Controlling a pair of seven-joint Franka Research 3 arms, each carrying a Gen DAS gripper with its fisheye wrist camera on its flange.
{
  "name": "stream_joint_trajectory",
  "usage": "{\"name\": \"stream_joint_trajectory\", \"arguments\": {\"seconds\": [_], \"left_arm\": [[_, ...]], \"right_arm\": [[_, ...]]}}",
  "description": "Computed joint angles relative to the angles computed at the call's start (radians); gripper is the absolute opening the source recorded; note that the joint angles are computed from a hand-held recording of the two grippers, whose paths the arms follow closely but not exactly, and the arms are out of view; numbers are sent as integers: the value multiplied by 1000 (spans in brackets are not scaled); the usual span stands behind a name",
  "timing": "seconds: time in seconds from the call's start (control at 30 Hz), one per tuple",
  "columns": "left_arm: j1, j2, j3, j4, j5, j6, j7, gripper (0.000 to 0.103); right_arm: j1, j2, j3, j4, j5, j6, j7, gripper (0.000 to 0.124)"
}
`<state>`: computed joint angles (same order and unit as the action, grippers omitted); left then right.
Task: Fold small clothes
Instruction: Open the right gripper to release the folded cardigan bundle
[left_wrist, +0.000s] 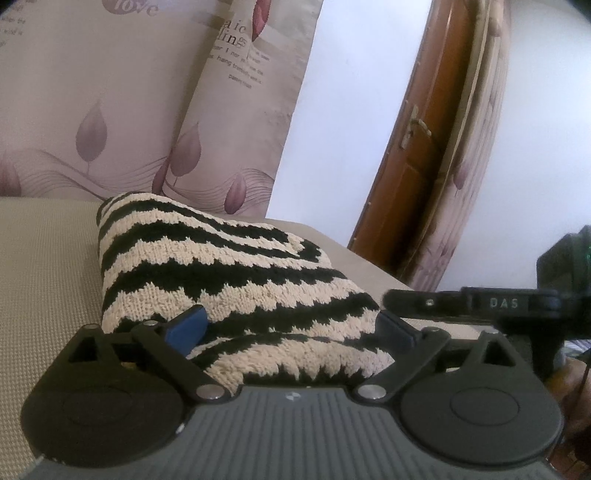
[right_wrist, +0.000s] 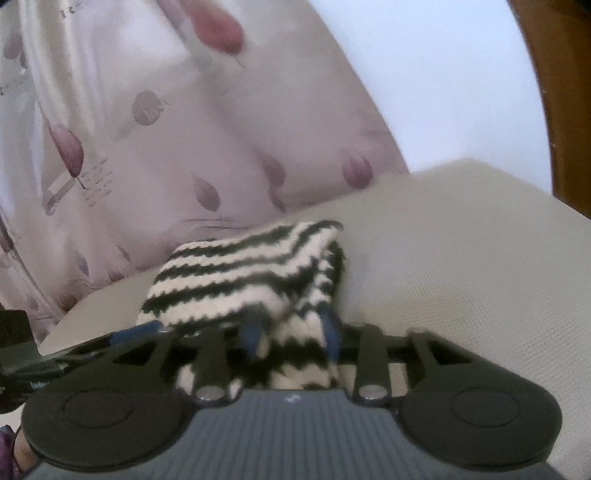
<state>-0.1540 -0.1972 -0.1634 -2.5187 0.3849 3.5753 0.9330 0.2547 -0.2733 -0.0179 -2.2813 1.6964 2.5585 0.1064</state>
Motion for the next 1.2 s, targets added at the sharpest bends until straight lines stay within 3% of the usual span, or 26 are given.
{"name": "stream_joint_trajectory", "arguments": {"seconds": [0.13, 0.17, 0.23, 0.43, 1.0, 1.1, 1.2], "left_arm": [[4, 0, -10, 3, -13, -9, 16, 98], [6, -1, -13, 2, -17, -10, 20, 98], [5, -1, -12, 2, -18, -11, 23, 99], [10, -3, -25, 5, -36, -22, 47, 100], [9, -6, -46, 5, -92, -42, 107, 103], [-16, -15, -1, -5, -49, -7, 64, 103], [-111, -22, 186, 6, 196, 46, -222, 103]], "right_arm": [[19, 43, 56, 25, -152, 127, 49, 46], [27, 52, 51, 23, -156, 133, 51, 57], [29, 67, 31, 29, -145, 114, 92, 68], [-2, 82, -15, 39, -123, -30, 155, 71], [-39, 99, -4, 47, -52, -63, 181, 81], [-44, 112, -8, 63, -65, -83, 204, 89], [-55, 138, -15, 90, -94, -116, 245, 89]]}}
